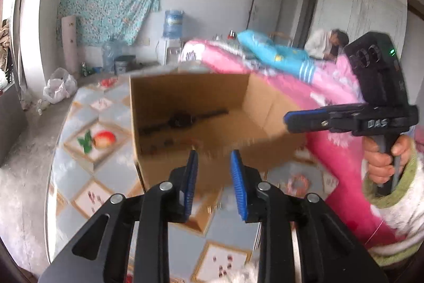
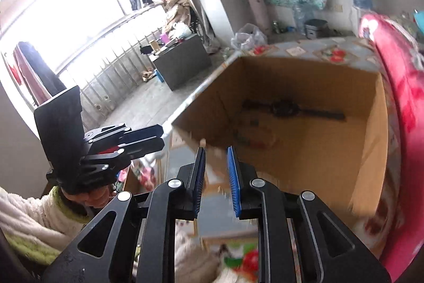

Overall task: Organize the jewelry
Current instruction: 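Withdraw the left gripper from the box toward the gold keyring pieces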

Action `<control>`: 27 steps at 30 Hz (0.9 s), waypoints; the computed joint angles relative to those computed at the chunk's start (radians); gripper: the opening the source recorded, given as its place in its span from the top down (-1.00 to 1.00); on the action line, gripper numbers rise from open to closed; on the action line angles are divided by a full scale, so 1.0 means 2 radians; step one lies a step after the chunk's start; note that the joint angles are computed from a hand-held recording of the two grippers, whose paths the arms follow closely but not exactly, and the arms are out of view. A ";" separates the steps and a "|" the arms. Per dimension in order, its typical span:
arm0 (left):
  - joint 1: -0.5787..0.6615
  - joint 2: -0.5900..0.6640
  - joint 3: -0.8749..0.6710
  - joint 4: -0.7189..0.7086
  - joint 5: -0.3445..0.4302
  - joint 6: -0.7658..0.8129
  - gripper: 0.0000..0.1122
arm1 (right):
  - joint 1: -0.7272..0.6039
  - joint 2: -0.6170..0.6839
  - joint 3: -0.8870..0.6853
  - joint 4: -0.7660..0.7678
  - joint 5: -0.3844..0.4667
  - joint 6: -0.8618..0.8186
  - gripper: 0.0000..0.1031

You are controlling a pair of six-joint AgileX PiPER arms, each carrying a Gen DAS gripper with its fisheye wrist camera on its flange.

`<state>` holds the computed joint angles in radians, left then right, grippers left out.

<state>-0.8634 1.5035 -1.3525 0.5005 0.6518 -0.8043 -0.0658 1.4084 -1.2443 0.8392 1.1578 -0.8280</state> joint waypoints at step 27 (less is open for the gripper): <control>-0.026 0.173 -0.074 0.017 0.073 -0.101 0.40 | 0.128 -0.141 0.316 -0.049 -0.280 -0.004 0.44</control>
